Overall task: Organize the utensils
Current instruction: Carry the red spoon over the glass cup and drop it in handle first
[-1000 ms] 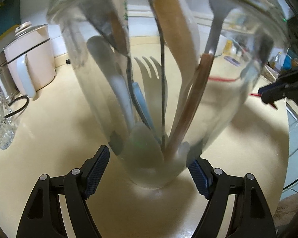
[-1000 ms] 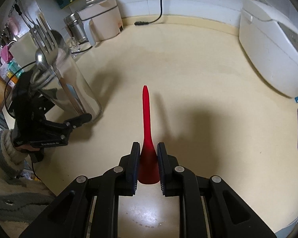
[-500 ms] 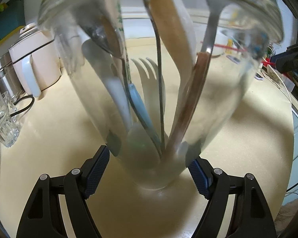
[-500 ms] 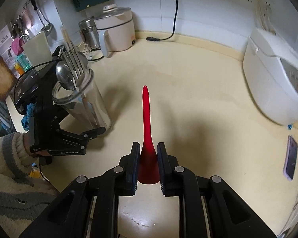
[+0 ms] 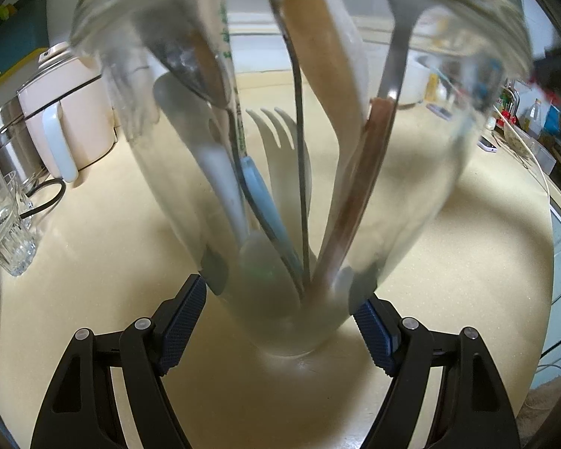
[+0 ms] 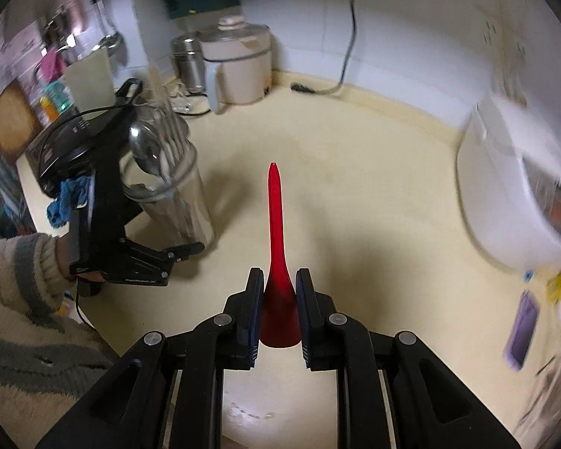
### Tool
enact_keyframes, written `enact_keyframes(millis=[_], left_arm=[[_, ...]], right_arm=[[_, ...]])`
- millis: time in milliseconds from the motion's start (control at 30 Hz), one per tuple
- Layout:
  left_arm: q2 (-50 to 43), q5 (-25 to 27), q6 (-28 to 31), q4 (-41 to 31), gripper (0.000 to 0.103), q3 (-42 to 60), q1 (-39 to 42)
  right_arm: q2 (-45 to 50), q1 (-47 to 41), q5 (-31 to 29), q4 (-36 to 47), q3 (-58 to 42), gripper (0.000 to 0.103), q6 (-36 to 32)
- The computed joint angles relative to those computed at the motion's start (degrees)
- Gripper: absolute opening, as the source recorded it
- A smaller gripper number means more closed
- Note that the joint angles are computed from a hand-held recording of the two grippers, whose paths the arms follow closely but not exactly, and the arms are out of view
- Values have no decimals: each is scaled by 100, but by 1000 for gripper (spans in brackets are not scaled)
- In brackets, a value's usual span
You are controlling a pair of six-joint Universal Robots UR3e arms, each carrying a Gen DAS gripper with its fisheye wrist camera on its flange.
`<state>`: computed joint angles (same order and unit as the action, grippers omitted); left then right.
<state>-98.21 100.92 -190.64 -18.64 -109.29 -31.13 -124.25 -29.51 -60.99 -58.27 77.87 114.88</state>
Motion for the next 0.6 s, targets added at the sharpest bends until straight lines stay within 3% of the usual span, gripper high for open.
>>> enact_keyframes(millis=[167,333,600], left_arm=[[-2,-40,-6,-14,81,0,-1],[34,-29,18,-25,81,-29,-2],[17,6,14,-12,81,-42,-11]], right_arm=[[652,451,-133,259,-1340,17,-334],[1803,1632,-502,479,-3258,17,-427],[3078,3427,-1598,486,-4904,17,-229]])
